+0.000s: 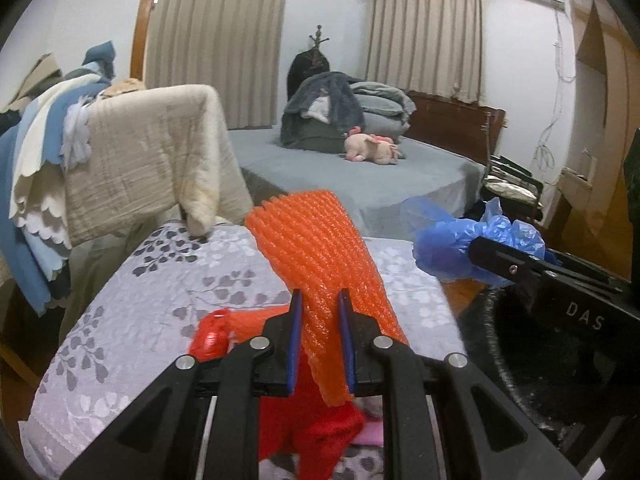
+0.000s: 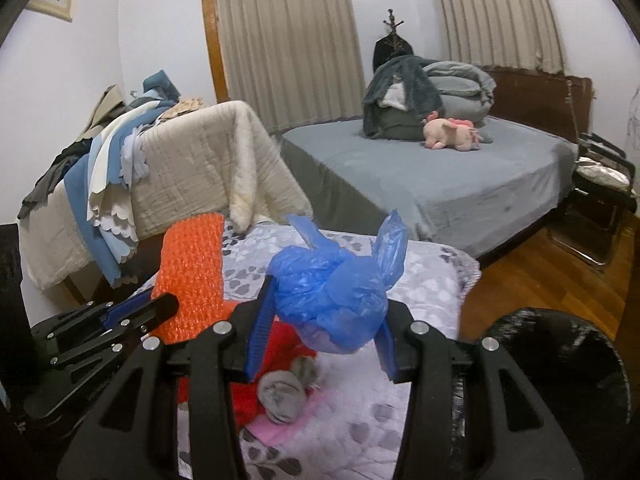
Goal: Collect trash
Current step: 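Move both tools over the bin and release the orange net and blue bag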
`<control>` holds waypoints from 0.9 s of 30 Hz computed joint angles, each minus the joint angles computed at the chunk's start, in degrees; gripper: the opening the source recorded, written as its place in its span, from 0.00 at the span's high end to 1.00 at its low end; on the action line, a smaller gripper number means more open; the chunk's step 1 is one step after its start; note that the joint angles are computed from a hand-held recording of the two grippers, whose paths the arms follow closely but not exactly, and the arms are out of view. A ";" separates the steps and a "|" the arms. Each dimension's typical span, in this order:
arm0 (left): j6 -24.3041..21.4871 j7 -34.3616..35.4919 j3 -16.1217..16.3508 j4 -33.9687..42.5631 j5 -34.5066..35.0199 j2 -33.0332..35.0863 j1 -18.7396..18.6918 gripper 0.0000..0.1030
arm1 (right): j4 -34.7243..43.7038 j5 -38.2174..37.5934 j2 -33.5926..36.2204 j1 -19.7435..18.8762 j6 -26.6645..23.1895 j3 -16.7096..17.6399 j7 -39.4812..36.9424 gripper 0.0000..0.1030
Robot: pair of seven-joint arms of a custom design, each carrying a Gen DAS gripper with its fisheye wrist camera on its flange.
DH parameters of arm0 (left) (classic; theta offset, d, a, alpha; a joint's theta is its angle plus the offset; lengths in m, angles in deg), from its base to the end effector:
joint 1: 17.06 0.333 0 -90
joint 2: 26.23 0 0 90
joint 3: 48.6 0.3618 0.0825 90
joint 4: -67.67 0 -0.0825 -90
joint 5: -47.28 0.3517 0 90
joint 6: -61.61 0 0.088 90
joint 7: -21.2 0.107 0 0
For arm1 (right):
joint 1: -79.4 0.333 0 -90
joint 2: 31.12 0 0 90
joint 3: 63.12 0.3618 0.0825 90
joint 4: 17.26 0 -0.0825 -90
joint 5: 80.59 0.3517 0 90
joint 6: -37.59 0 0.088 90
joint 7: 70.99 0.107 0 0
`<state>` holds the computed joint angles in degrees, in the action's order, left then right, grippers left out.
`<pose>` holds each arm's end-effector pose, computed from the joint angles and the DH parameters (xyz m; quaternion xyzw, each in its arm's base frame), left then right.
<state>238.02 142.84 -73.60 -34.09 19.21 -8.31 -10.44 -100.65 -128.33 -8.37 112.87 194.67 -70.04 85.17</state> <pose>0.6534 -0.1311 0.5674 -0.5129 0.7016 -0.4281 0.2479 0.6140 0.3610 0.6049 -0.6021 0.6191 -0.3109 0.3969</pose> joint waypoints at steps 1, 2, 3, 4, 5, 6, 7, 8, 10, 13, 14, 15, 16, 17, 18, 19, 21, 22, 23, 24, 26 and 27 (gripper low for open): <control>-0.07 0.38 -0.61 -0.12 -0.26 -0.15 0.24 0.83 | -0.73 -0.52 -0.63 0.24 -0.14 -0.34 0.63 0.58; -0.15 1.00 -1.38 -0.19 -0.69 -0.27 0.56 0.83 | -2.12 -1.62 -1.72 0.55 -0.23 -0.80 1.78 0.58; -0.19 1.76 -2.18 -0.34 -1.18 -0.47 0.78 0.83 | -3.78 -3.01 -3.09 0.76 -0.55 -1.17 3.21 0.58; -0.26 2.48 -2.80 -0.45 -1.67 -0.66 0.86 0.83 | -4.89 -4.13 -4.01 0.63 -0.86 -1.08 4.39 0.58; -0.42 3.17 -3.28 -0.50 -2.15 -0.82 0.82 0.83 | -6.54 -5.67 -5.36 0.52 -1.25 -1.07 6.15 0.58; -0.69 3.95 -3.81 -0.52 -2.77 -0.99 0.80 0.83 | -7.83 -6.98 -6.41 0.27 -1.64 -0.86 7.60 0.58; -0.95 4.60 -4.13 -0.53 -3.41 -1.14 0.60 0.83 | -8.90 -8.00 -7.29 -0.12 -1.92 -0.51 8.65 0.58; -1.05 5.22 -4.28 -0.61 -4.06 -1.30 0.33 0.83 | -10.06 -9.05 -8.27 -0.53 -2.29 -0.15 9.69 0.58; -1.32 6.56 -4.56 -0.52 -5.24 -1.51 -0.46 0.83 | -12.64 -11.46 -10.46 -1.28 -3.33 0.51 12.01 0.58; -2.02 8.61 -4.87 -0.42 -7.05 -1.78 -1.70 0.83 | -16.28 -14.30 -13.54 -2.76 -4.87 1.85 14.75 0.58; -2.30 9.19 -4.75 -0.35 -7.59 -1.83 -2.22 0.83 | -17.19 -14.87 -14.30 -3.38 -5.17 2.39 15.39 0.58; -2.78 9.77 -4.74 -0.26 -8.13 -1.87 -2.81 0.83 | -18.41 -15.62 -15.32 -3.97 -5.71 2.88 16.32 0.58; -3.24 10.28 -4.61 -0.12 -8.69 -1.88 -3.40 0.83 | -19.44 -16.30 -16.19 -4.58 -6.15 3.42 17.11 0.58; -3.58 10.96 -4.52 -0.06 -9.41 -1.91 -3.80 0.83 | -20.34 -16.82 -17.00 -5.20 -6.66 4.00 17.72 0.58; -3.94 11.52 -4.35 0.05 -9.96 -1.92 -4.39 0.83 | -21.53 -17.51 -18.02 -5.83 -7.29 4.55 18.55 0.58; -4.25 12.20 -4.27 0.14 -10.55 -1.91 -4.96 0.83 | -22.55 -17.98 -18.89 -6.50 -7.79 5.13 19.22 0.58; -4.96 13.43 -4.05 0.49 -11.65 -1.80 -6.05 0.83 | -24.66 -18.72 -20.63 -7.89 -8.84 6.32 20.55 0.58; -5.36 13.99 -3.93 0.69 -12.09 -1.69 -6.66 0.83 | -25.42 -18.85 -21.27 -8.61 -9.29 6.93 20.88 0.58; -5.76 14.57 -3.85 0.89 -12.52 -1.59 -7.25 0.83 | -26.19 -19.01 -21.91 -9.31 -9.79 7.58 21.22 0.58; -6.16 14.99 -3.60 1.17 -12.85 -1.45 -7.77 0.83 | -27.21 -19.22 -22.76 -10.05 -10.37 8.20 21.56 0.58; -7.12 15.95 -3.48 1.69 -13.76 -1.13 -8.77 0.83 | -28.55 -19.34 -23.89 -11.46 -11.35 9.54 21.91 0.58; -7.61 16.42 -3.34 1.90 -14.09 -1.00 -9.20 0.83 | -29.41 -19.33 -24.58 -12.21 -11.95 10.16 22.21 0.58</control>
